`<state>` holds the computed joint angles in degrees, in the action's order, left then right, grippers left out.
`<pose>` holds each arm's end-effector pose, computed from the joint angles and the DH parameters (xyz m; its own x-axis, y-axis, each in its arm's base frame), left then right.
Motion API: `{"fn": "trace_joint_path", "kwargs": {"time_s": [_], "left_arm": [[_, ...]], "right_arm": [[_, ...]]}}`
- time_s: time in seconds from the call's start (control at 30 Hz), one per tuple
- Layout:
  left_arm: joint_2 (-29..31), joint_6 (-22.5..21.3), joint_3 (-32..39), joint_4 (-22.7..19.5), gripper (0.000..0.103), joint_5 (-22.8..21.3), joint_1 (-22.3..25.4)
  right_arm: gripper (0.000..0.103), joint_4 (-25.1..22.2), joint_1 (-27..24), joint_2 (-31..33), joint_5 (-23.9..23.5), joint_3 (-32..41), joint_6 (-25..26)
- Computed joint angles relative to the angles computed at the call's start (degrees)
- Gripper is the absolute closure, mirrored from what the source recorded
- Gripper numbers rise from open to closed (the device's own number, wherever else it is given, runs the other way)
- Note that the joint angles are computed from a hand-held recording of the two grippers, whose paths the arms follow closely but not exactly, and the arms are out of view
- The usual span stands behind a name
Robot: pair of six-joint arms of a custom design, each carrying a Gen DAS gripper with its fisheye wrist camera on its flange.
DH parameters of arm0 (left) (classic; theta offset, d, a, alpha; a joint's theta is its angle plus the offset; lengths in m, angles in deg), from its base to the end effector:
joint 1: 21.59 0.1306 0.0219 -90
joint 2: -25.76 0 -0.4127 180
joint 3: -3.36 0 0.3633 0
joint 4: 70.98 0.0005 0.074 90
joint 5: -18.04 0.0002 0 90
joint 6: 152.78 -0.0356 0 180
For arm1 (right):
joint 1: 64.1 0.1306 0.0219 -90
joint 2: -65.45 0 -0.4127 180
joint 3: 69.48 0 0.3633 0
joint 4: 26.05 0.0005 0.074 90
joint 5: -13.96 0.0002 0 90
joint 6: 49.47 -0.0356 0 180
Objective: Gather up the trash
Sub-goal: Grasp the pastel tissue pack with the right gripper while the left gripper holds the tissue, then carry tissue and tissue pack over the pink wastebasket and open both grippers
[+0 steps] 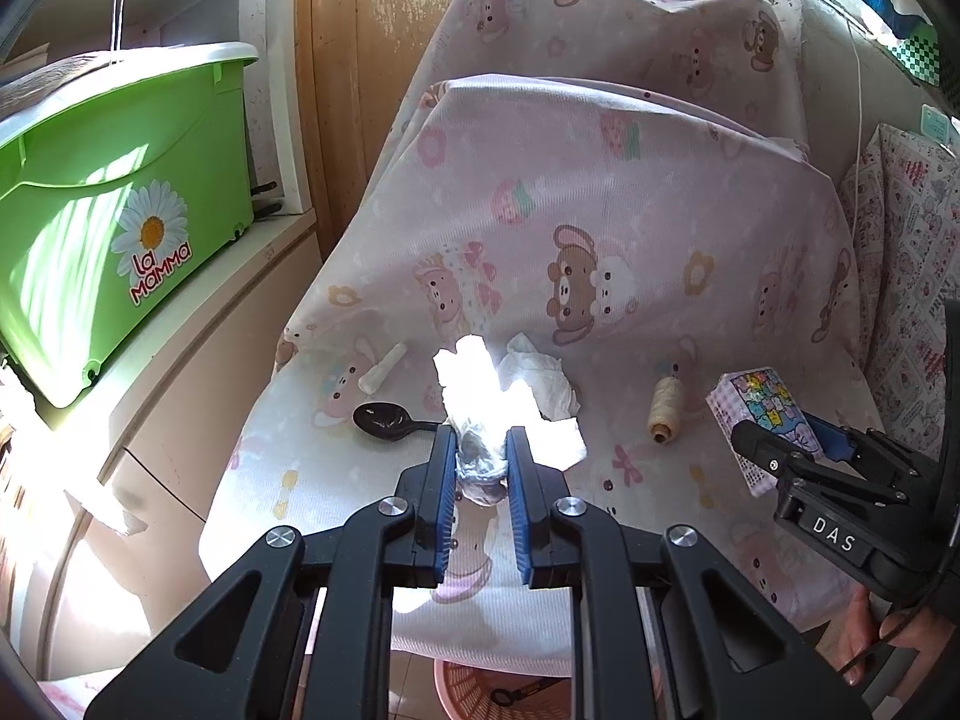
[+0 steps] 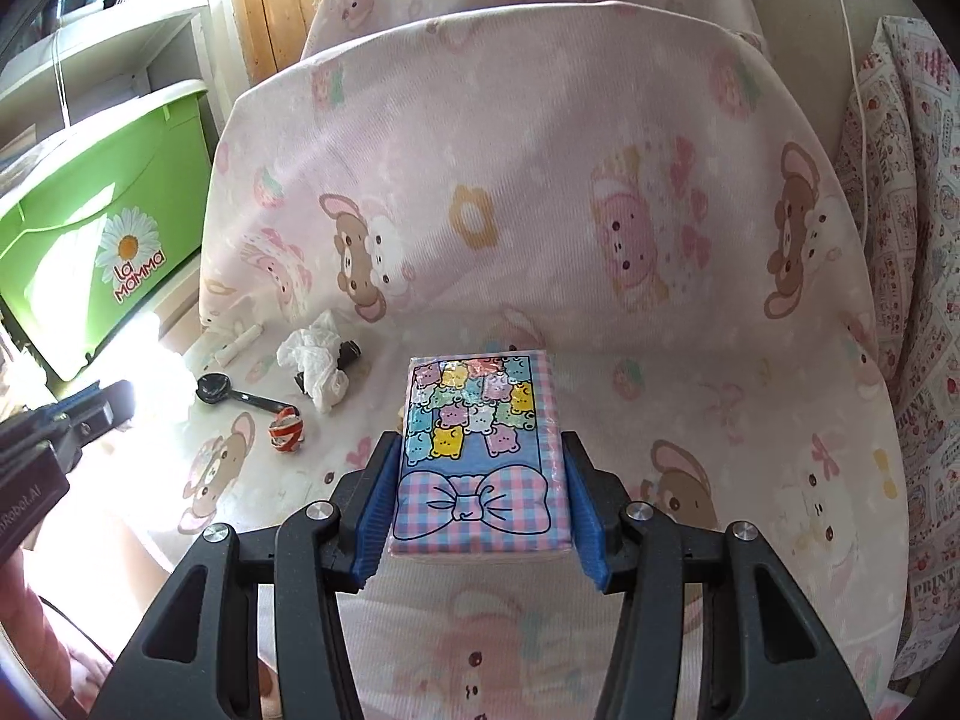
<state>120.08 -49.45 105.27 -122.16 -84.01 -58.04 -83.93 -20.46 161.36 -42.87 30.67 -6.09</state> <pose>0.3997 -0.2866 0.5149 -0.6456 0.1965 -0.7380 0.3192 0.9473 -0.0269 0.3670 0.3224 0.4843 -0.6495 0.2213 -0.7274 0.1880 0.9737 0.1283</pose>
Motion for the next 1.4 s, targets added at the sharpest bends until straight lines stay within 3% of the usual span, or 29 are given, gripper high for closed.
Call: {"fn": "trace_joint_path", "kwargs": {"time_s": [0.37,0.7,0.83,0.97,1.03,1.23,1.4], "left_arm": [[-4.07,0.15,-2.73,-1.40,0.088,3.28,0.07],[-6.84,3.18,-6.11,-4.28,0.088,10.90,0.54],[-6.90,3.60,-6.49,-6.99,0.088,14.70,0.78],[-7.46,3.45,-7.72,-8.51,0.088,21.17,1.31],[-7.70,4.49,-8.41,-9.20,0.088,21.83,1.38],[-6.39,5.48,-8.77,-13.32,0.088,25.58,2.88],[-5.04,4.56,-8.60,-16.46,0.087,21.90,1.23]], "right_arm": [[0.049,-1.89,5.32,-4.87,4.29,-1.08,-1.58],[0.049,-2.09,10.21,-7.78,5.85,-2.94,-5.43],[0.049,-1.07,11.91,-7.98,3.76,-3.91,-7.12],[0.049,-0.83,13.71,-7.21,1.78,-4.27,-7.12],[0.049,0.02,14.28,-7.06,0.50,-4.59,-6.37],[0.049,2.30,14.28,-6.42,-8.20,-6.54,-5.48],[0.049,-1.11,14.12,-3.22,-11.44,-6.06,-5.35]]}}
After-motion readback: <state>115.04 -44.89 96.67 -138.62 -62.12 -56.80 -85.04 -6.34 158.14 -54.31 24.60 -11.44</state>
